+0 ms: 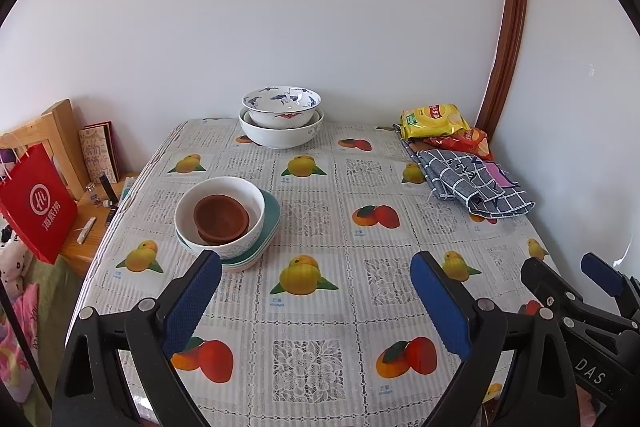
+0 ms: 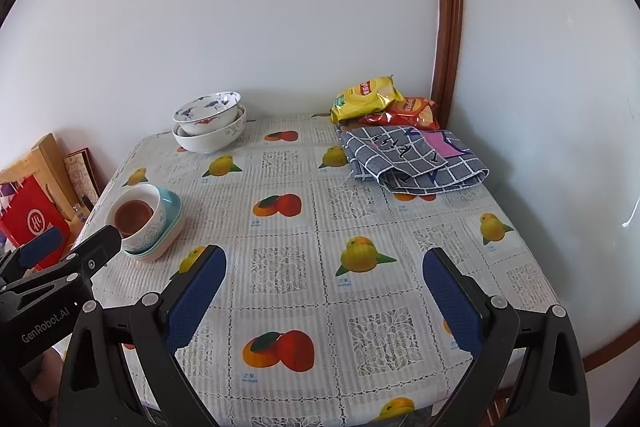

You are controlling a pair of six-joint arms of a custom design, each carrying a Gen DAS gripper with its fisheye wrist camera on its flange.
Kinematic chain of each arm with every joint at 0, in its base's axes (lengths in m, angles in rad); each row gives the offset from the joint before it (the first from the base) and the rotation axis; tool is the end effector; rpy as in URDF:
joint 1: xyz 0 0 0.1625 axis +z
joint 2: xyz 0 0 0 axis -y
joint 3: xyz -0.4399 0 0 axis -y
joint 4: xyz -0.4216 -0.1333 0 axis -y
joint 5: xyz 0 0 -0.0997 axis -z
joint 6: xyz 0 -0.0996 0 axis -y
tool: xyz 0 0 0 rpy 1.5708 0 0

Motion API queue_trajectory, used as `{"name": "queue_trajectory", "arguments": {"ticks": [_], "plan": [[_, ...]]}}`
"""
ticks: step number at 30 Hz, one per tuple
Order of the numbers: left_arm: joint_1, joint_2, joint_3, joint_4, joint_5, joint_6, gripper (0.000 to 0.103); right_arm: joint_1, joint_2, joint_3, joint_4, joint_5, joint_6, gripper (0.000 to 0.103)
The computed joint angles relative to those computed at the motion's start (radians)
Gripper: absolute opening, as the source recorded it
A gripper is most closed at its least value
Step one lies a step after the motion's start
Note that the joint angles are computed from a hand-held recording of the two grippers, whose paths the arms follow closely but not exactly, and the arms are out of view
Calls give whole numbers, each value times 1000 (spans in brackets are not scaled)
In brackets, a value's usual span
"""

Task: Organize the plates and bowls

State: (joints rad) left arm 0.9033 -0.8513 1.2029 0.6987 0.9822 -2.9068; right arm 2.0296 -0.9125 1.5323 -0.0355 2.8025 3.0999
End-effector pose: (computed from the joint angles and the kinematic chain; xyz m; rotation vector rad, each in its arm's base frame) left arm -0.2483 -0.6197 0.2267 0.9289 2.3906 -0.8312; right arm 0.2944 -0.5070 0.1641 -0.2181 -1.9177 1.2131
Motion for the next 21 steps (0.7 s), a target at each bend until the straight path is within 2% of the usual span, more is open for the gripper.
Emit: {"name": "queue_trajectory", "arguments": {"ticks": [21], "plan": [[10, 5, -4, 10, -5, 2, 96, 3, 30, -33, 23, 5, -2, 98]]}}
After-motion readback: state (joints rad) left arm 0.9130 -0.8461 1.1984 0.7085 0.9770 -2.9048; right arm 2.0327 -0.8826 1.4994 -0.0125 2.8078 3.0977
